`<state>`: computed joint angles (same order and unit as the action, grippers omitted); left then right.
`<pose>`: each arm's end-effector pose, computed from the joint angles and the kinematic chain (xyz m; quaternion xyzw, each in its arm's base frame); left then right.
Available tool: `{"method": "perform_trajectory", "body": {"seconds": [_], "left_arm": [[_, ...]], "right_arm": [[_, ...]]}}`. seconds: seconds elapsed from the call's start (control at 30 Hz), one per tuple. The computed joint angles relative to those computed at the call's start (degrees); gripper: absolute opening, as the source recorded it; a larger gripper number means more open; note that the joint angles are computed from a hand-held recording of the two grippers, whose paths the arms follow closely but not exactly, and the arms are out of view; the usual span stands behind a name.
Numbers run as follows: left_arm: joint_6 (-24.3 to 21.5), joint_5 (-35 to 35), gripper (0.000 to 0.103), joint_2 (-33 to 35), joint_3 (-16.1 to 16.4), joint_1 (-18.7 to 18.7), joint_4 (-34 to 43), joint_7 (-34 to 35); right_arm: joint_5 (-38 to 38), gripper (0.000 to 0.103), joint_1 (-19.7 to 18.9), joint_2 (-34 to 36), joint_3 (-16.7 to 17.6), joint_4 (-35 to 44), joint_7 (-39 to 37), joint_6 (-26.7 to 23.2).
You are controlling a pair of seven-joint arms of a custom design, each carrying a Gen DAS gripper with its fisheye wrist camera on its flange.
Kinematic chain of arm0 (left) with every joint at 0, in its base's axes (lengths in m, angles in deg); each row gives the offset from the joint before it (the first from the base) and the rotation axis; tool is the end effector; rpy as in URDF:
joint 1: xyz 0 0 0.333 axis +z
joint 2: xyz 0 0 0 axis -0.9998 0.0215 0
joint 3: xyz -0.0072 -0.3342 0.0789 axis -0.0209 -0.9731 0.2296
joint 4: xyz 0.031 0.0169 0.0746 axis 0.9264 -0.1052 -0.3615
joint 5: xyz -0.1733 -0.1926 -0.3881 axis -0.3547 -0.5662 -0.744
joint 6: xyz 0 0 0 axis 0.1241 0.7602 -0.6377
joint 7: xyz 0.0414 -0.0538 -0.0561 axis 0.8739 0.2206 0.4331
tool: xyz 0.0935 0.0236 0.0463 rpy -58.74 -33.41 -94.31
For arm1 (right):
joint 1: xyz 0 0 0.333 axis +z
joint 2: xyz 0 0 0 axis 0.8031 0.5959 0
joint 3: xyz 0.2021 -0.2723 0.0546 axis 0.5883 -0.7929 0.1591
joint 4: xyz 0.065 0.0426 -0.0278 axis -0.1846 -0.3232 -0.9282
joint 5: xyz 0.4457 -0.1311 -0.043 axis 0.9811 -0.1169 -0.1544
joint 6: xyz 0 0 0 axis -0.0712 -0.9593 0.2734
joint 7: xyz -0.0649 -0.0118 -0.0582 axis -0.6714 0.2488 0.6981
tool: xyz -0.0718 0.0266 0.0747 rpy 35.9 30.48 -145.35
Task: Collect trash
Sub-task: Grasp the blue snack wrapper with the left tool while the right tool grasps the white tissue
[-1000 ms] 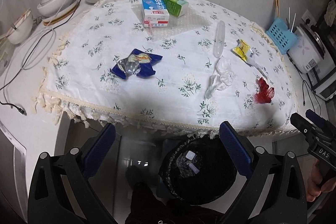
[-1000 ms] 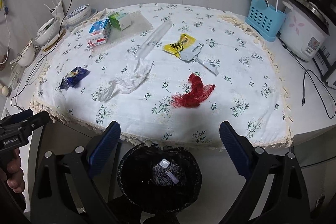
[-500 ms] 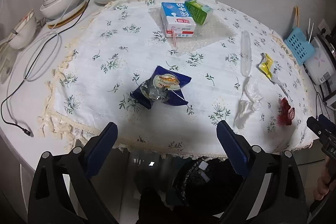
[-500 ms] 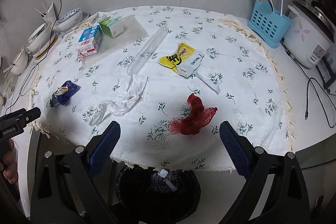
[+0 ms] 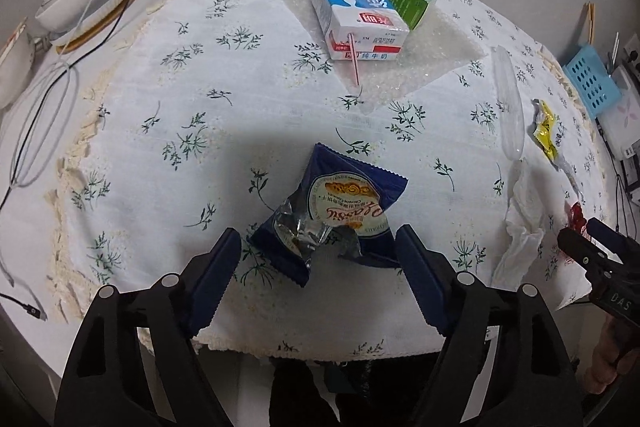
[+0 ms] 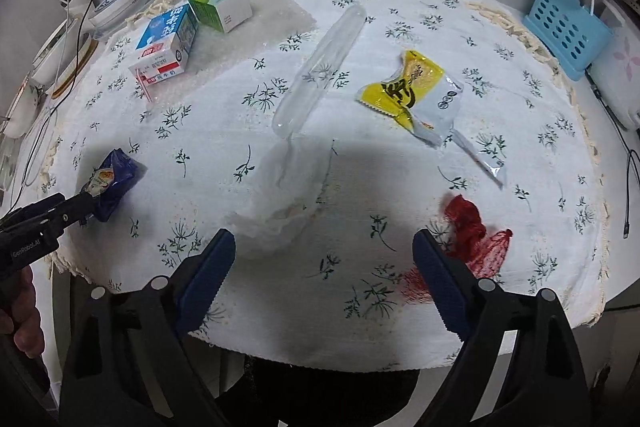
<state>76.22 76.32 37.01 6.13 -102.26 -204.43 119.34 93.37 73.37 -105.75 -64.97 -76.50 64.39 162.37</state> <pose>0.3722 -0.2267 0.5887 -0.8305 0.5244 -0.1488 0.1147 0.4673 0.2302 0.6058 -0.8259 0.5239 -0.0816 0.1917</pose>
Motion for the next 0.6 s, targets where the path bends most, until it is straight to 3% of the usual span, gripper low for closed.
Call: {"method": "perform_trajectory", "body": {"seconds": [0.33, 0.6], "left_arm": [[2.14, -1.54, 0.07, 4.38, 1.78, 0.18, 1.06, 5.14], [1.17, -1.52, 0.06, 6.03, 1.5, 0.52, 2.37, 6.52]], "right_arm": [[-1.07, 0.075, 0.22, 6.44, 1.38, 5.13, 4.83, -3.31], [-1.63, 0.059, 1.0, 8.17, 1.77, 6.35, 5.97, -6.15]]}}
